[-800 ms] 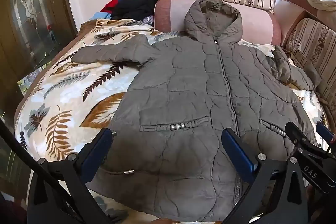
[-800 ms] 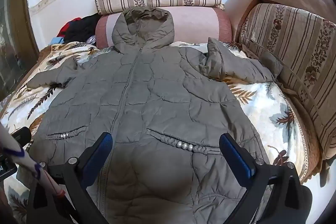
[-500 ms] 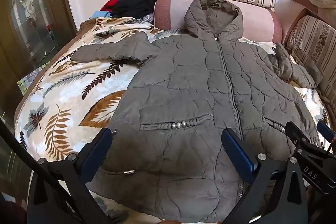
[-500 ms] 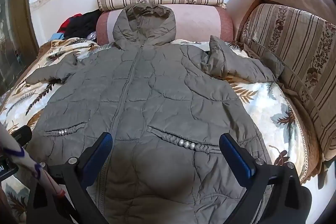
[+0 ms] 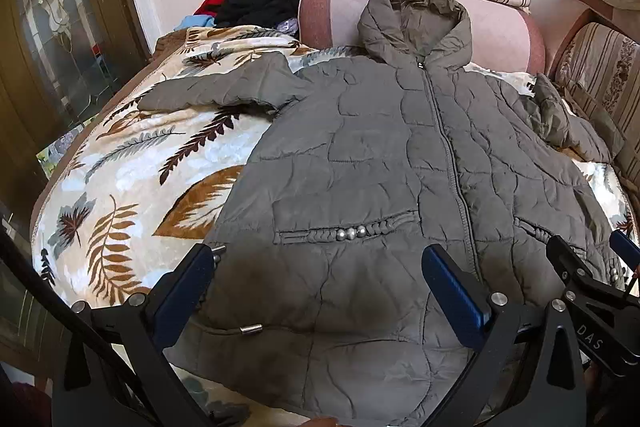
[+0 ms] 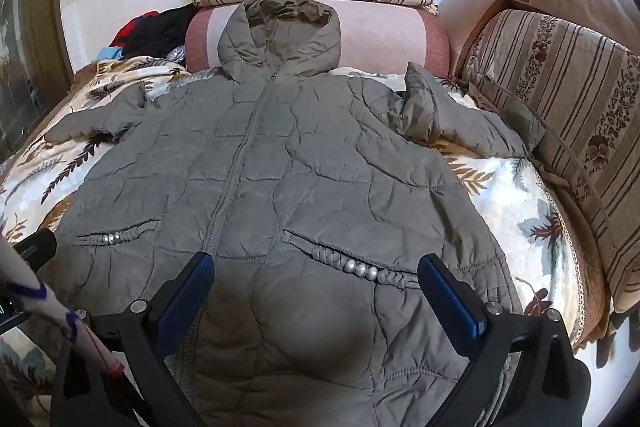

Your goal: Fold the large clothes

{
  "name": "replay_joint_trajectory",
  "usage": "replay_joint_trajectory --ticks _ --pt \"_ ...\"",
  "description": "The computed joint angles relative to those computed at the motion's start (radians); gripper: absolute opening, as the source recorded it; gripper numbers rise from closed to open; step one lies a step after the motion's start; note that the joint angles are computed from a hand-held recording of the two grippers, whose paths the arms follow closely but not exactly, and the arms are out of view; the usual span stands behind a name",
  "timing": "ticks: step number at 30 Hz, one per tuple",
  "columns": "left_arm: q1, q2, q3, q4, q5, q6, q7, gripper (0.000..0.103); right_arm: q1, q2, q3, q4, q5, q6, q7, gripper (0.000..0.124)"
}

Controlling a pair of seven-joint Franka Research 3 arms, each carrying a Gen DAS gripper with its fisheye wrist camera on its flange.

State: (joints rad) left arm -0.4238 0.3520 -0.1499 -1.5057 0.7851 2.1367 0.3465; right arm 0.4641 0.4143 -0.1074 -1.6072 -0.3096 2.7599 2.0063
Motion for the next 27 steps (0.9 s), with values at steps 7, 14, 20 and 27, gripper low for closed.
replay_joint_trajectory --ticks 7,14,20,27 --pt "0.004 0.002 0.000 -0.004 -0.010 0.000 0.002 0.103 0.003 0.006 -0.002 0.000 -0.004 0.000 -0.005 0.103" --pt "0.010 0.003 -0.001 -0.010 -0.025 0.009 0.006 0.103 0.008 0.010 -0.005 0.003 -0.007 -0.006 -0.003 0.103" --pt "0.013 0.003 -0.002 -0.014 -0.034 0.014 0.008 0.103 0.007 0.010 -0.004 0.001 -0.007 -0.006 -0.004 0.103" --pt "0.014 0.001 -0.001 -0.020 -0.039 0.019 0.006 0.103 0.008 0.010 -0.003 0.001 -0.008 -0.006 -0.003 0.103"
